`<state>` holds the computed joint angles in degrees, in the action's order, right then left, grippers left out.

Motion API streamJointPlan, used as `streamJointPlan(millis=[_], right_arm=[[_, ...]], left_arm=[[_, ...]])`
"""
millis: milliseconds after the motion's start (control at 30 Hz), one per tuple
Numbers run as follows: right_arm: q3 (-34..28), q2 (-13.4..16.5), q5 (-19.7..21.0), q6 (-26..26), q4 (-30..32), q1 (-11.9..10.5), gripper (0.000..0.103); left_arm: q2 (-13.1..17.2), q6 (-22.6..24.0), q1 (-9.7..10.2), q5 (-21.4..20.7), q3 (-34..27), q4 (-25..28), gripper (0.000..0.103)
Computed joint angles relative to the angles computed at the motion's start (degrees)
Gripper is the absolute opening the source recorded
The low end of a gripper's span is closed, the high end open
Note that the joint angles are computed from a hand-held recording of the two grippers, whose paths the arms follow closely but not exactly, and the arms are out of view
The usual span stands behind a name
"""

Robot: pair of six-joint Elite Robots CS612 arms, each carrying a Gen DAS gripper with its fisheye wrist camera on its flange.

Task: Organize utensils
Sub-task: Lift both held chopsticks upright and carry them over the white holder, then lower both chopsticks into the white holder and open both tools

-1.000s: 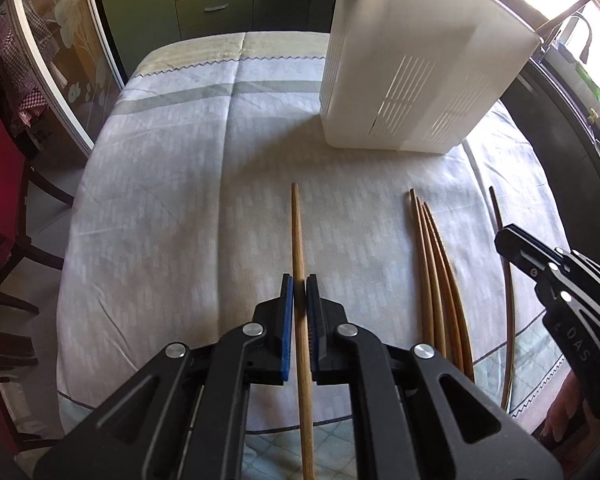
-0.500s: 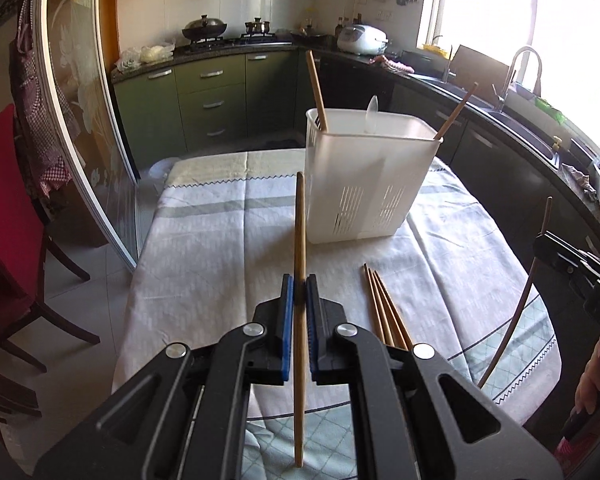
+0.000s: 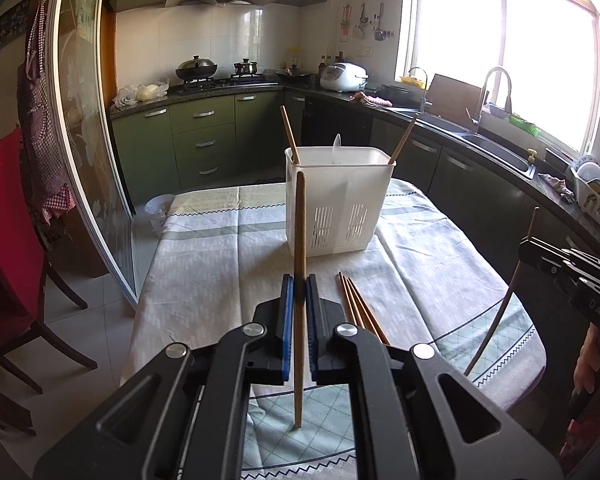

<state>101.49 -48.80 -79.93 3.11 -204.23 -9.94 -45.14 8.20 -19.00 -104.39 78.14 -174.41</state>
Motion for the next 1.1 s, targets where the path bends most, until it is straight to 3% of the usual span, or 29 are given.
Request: streamJointPlan(millis=[433, 633, 800, 1000, 1100], right_arm=[[-3.1, 0.0, 2.8, 1.8, 0.6, -0.9, 0.006], [-7.0, -1.0, 4.4, 0.3, 2.1, -1.1, 0.006], [-12.7, -0.7, 4.7, 0.6, 3.1, -1.0, 0.006], [-22.1, 2.1, 0.5, 0.5, 3.9, 0.1, 0.006], [-27.2, 4.5, -2.8, -0.3, 5.7, 0.6, 0.006]], left_arm=[[0.3, 0.2, -0.29, -2.2, -2.6, 2.1, 0.006], [0.6, -0.2, -0.56, -5.6, -7.1, 4.5, 0.006], [1.9, -2.4, -1.25, -5.7, -12.7, 1.4, 0.006], [5.4, -6.3, -2.18, -4.4, -21.6, -1.7, 0.006], [7.9, -6.2, -3.07, -1.8, -26.0, -1.2, 0.006]])
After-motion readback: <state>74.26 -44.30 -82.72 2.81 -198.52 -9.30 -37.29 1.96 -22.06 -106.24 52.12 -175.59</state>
